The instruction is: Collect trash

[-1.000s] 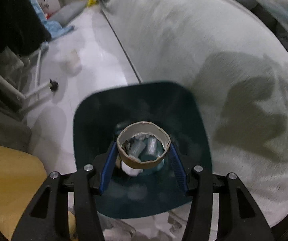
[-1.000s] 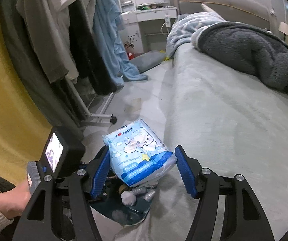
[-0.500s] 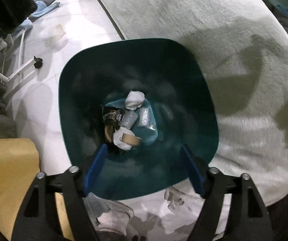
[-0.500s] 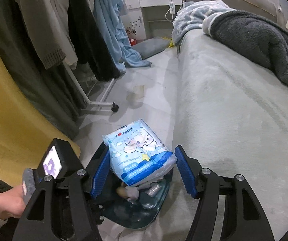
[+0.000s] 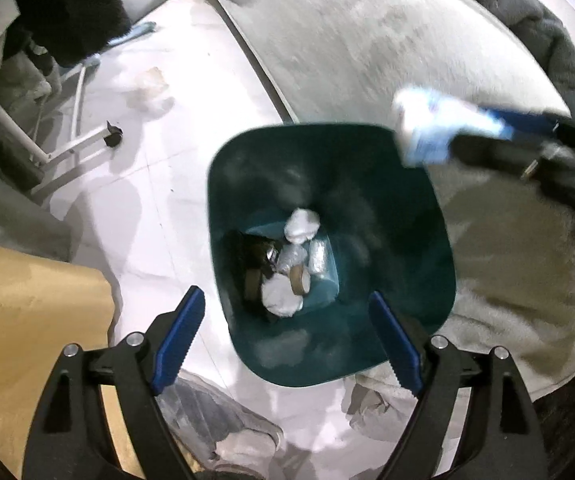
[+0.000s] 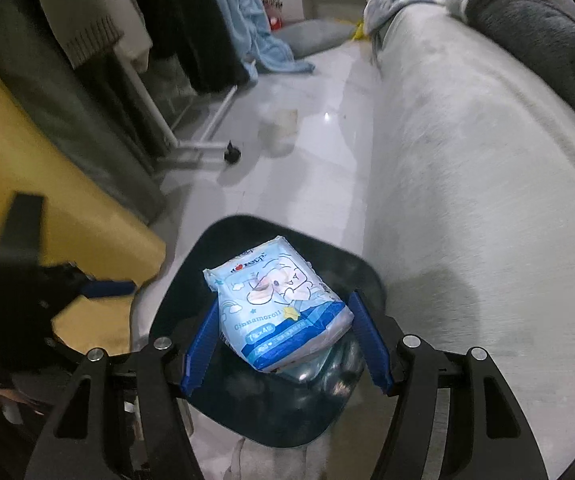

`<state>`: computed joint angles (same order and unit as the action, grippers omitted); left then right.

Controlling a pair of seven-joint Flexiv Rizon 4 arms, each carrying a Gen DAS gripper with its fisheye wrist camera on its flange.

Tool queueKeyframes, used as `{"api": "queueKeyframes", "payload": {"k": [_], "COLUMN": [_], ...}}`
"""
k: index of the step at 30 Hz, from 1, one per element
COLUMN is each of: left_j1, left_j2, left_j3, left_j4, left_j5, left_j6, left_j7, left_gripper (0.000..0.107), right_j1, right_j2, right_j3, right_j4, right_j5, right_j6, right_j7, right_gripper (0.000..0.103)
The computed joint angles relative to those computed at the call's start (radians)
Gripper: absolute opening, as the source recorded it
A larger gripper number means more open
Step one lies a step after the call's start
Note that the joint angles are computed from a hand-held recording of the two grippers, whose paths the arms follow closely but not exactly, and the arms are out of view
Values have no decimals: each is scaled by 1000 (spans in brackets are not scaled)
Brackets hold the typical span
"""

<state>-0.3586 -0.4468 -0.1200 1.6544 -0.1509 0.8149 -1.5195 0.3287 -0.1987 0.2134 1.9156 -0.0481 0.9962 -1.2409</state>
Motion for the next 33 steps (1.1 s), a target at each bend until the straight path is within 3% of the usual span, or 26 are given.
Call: {"api": "queueKeyframes", "payload": {"k": [9, 21, 26, 33], "left_j1": [14, -11, -26, -88], "left_j2": [55, 98, 103, 103], "left_j3": [8, 49, 50, 106], "left_j4": [62, 75, 63, 24], "left_j5": [-4, 94, 125, 198], "left_j6": [162, 395, 485, 586], "left_j7": [-4, -97, -120, -214], "left_gripper": [86, 85, 86, 94], "right_j1": [28, 55, 56, 46], "right_j2": [-66, -110, -79, 10], "right_j3": [14, 9, 11, -4], "right_j4": [-53, -83, -67, 20], "right_j5": [-1, -34, -39, -98], "right_j6": [-151, -291, -263, -97], "right_j7": [-24, -27, -26, 33], "right_gripper": [65, 71, 71, 71]}}
